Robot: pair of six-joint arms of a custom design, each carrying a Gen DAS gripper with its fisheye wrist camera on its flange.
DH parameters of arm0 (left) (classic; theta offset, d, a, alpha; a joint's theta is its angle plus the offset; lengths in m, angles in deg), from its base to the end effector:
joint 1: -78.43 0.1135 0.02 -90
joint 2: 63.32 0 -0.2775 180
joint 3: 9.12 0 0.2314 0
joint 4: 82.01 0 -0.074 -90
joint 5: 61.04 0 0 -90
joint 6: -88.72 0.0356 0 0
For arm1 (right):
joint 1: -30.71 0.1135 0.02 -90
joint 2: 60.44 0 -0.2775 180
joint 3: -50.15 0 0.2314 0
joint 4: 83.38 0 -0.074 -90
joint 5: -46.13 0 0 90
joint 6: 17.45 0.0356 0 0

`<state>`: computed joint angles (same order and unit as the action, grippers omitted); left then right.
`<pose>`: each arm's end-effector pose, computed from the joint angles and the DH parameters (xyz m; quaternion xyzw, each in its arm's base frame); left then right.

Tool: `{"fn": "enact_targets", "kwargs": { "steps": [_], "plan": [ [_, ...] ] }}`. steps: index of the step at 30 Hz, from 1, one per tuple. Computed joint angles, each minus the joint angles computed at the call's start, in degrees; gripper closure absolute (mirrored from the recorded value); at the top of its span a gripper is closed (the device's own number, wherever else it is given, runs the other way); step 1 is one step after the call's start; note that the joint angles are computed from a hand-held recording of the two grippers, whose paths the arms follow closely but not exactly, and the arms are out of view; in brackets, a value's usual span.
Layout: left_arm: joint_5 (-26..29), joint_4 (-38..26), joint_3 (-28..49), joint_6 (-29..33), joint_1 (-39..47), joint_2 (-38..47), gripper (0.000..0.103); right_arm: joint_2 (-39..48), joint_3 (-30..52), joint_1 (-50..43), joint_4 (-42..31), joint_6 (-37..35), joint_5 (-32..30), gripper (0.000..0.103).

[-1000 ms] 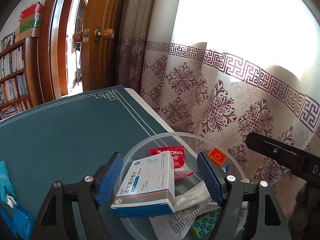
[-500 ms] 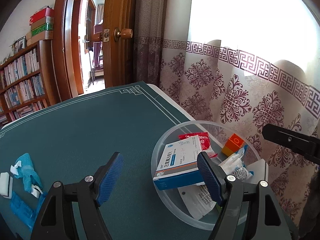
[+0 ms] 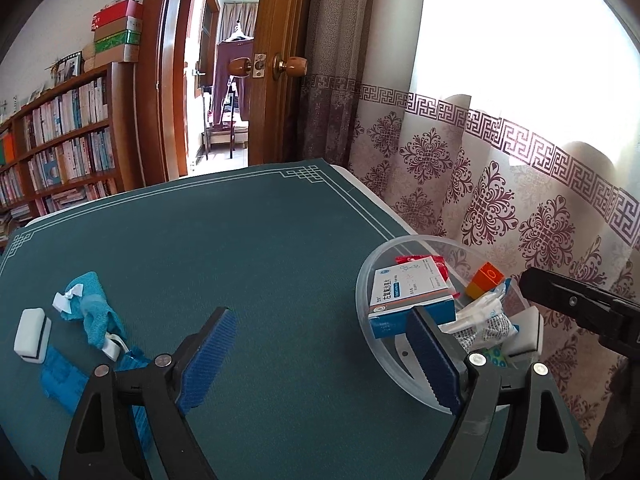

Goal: Organize objects
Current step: 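Withdraw both grippers from the bowl back over the blue packets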

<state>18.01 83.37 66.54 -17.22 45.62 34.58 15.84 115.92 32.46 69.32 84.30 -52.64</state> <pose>0.3058 -0.1891 0.2354 0.0884 0.8869 -0.1060 0.4408 0.2677 0.0136 0.2739 0.0445 0.8950 0.1197 0.4275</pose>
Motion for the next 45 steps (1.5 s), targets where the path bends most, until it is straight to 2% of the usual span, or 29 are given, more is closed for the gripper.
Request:
{"fn": "enact_targets", "kwargs": {
  "steps": [5, 8, 14, 19, 26, 33, 36, 41, 45],
  "plan": [
    [-0.07, -0.2, -4.06, -0.98, 2.91, -3.11, 0.007, 1.0, -0.04, 5.48, 0.59, 0.78, 1.93, 0.049],
    [-2.48, -2.83, -5.19, -2.24, 4.96, -4.42, 0.007, 1.83, -0.13, 8.56, 1.22, 1.67, 3.03, 0.049],
    [-2.53, -3.48, -10.25, -3.96, 11.75, -8.59, 0.007, 4.19, 0.59, 14.68, 1.78, 2.52, 5.37, 0.049],
    [-1.35, -4.36, -12.71, -5.22, 19.06, -10.43, 0.007, 6.89, 2.0, 19.76, 2.08, 3.42, 6.97, 0.042],
    [2.07, -8.25, -11.08, -10.21, 26.37, -6.43, 0.007, 11.54, 4.25, 26.27, 2.51, 4.74, 9.05, 0.041],
    [2.67, -8.06, -9.06, -15.23, 26.9, -1.82, 0.007, 16.11, 5.51, 29.2, 2.92, 6.23, 9.17, 0.04],
    [3.23, -7.53, -8.44, -15.54, 27.26, -0.15, 0.006, 17.69, 5.77, 30.12, 3.25, 7.02, 9.27, 0.04],
    [1.16, -6.09, -9.43, -12.49, 26.32, -0.09, 0.005, 20.17, 6.49, 30.94, 3.85, 7.79, 8.74, 0.04],
    [3.18, -5.15, -12.15, -9.34, 27.95, -2.25, 0.005, 22.2, 7.61, 31.36, 3.9, 7.94, 8.37, 0.04]
  ]
}}
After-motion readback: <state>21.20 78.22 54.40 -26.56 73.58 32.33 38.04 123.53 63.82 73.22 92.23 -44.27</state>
